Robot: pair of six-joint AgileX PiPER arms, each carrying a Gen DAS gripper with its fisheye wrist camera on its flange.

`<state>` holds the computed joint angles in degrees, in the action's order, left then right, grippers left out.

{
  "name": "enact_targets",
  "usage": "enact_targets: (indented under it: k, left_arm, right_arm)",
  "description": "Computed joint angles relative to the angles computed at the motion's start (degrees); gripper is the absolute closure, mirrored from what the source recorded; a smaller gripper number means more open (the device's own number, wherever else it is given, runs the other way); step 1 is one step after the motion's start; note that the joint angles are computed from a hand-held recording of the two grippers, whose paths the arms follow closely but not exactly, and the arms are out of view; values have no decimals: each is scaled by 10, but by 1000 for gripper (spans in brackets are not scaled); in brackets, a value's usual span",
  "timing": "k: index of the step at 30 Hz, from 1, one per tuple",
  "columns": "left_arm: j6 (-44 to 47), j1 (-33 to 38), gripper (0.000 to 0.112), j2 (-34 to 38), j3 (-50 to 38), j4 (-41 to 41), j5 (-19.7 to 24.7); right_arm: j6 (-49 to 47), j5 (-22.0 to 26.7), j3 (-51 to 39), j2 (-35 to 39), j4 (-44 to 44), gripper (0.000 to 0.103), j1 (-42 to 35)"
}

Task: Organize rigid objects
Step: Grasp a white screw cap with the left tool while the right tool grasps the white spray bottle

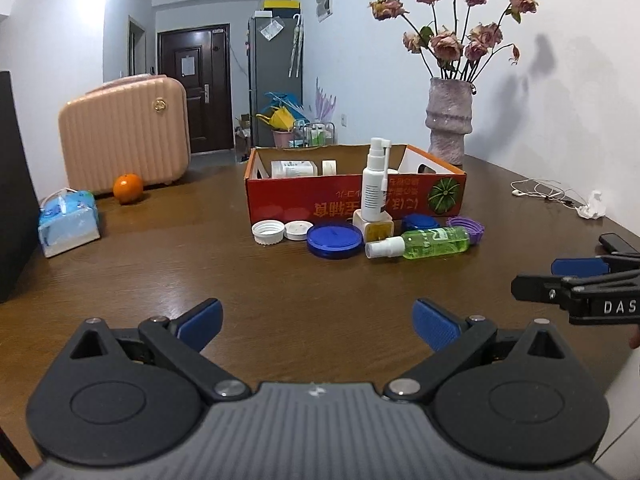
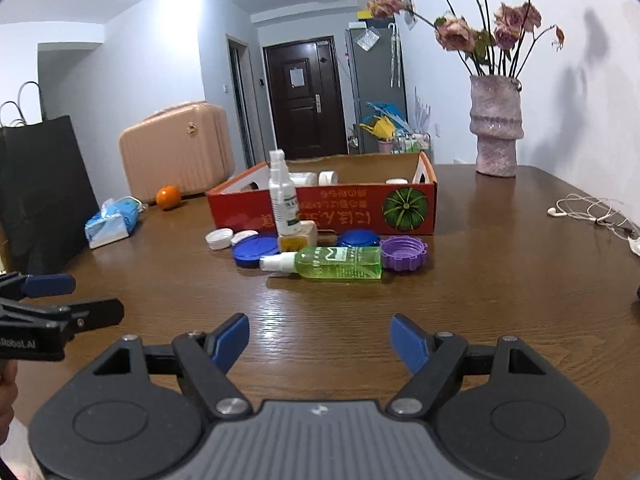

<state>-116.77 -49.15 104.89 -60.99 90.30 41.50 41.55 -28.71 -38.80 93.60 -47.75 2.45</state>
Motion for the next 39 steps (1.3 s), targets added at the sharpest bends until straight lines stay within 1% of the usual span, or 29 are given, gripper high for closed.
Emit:
enact_targets:
  k: [2, 4, 6, 7, 9, 11, 13, 14, 16, 17, 19, 21, 23, 25, 26, 27, 28, 29, 30, 31, 32, 33, 35, 37, 39]
  left_arm:
    - [18, 28, 9, 15, -23, -7, -28]
    - [42, 59, 9, 32, -52, -19, -58]
    - [57, 91, 10, 44, -76, -28, -91]
    - [73, 106, 10, 53, -91, -36, -105]
    - [122, 135, 16, 74, -131, -75, -130]
    - [175, 163, 18, 91, -169, -119, -166]
    - [241, 187, 18, 113, -211, -166, -200]
    - [278, 194, 18, 126, -235, -191, -208]
    - [345, 205, 18, 155, -282, -231, -206]
    - [387, 212, 19, 174, -313, -257, -197]
    - [455, 222, 22, 207, -368, -307, -172]
    - [538, 238, 26, 239, -421, -371, -162]
    - [622, 252, 28, 269, -475, -449, -143]
    - [678, 264, 30, 287, -501, -504, -143]
    - [706, 270, 34, 297, -516, -532, -140]
    - [720, 274, 39, 304, -525, -550, -138]
    - [734, 279, 41, 308, -532, -572, -139]
    - [750, 285, 49, 311, -536, -598, -139]
    - [766, 289, 61, 313, -538, -621, -138]
    - [774, 294, 65, 310, -530, -636, -150]
    - [785, 298, 71, 309, -530, -653, -152]
    - [779, 297, 71, 306, -528, -649, -148]
    - [733, 292, 71, 287, -498, -604, -160]
    - [691, 285, 71, 263, -459, -567, -166]
    - [613, 273, 71, 230, -407, -497, -177]
  right_arm:
    - [7, 10, -25, 24, -6, 27, 4]
    - [45, 27, -62, 50, -40, 28, 9]
    - [61, 34, -95, 74, -52, 33, 16]
    - [67, 36, -112, 87, -58, 34, 19]
    - [95, 45, -154, 116, -79, 38, 25]
    - [136, 60, -204, 147, -122, 40, 30]
    - [167, 74, -257, 176, -164, 40, 34]
    - [172, 78, -278, 188, -177, 40, 36]
    - [232, 83, -334, 216, -258, 40, 36]
    - [266, 83, -362, 231, -300, 40, 37]
    - [337, 73, -411, 255, -379, 40, 37]
    - [403, 53, -455, 276, -440, 40, 36]
    - [444, 29, -491, 297, -472, 40, 35]
    - [444, 19, -512, 310, -458, 40, 38]
    - [443, 16, -523, 317, -450, 40, 41]
    - [436, 13, -532, 322, -439, 40, 44]
    - [429, 11, -542, 328, -427, 40, 47]
    - [431, 10, -555, 335, -424, 41, 51]
    - [434, 11, -571, 344, -425, 45, 56]
    - [438, 16, -584, 351, -427, 48, 61]
    - [446, 23, -598, 358, -433, 63, 66]
    - [454, 22, -610, 364, -440, 75, 69]
    - [492, 27, -630, 372, -474, 75, 76]
    - [500, 39, -628, 369, -477, 76, 81]
    - [491, 43, -605, 353, -464, 76, 82]
